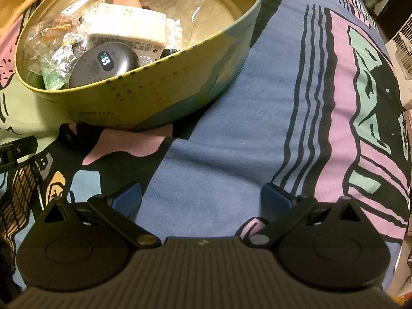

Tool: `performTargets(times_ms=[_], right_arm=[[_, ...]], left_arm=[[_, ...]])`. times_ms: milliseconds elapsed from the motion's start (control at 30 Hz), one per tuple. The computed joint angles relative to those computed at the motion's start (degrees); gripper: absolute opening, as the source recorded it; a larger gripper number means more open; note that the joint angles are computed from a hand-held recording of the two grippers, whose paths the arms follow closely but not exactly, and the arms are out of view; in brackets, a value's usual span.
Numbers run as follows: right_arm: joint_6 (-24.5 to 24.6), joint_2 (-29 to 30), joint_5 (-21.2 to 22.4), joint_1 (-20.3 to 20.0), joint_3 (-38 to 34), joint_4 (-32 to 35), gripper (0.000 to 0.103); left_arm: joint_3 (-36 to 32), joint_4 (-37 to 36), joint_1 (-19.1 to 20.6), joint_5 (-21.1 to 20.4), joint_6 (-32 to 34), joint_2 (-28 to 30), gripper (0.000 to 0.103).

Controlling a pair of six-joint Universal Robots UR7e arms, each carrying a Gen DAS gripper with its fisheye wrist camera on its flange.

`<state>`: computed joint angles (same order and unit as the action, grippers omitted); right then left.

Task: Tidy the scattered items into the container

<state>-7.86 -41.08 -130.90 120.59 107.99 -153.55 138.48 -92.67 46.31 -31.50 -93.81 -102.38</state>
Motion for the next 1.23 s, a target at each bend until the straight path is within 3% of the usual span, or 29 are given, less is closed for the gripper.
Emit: performTargets(times_ms=[1233], right_arm=[[-0.24, 0.23, -0.7, 0.42, 0.48, -0.66, 0.103]], left_arm=[[-0.18, 0.74, -0.2, 0.02, -0.44, 0.21, 0.103]])
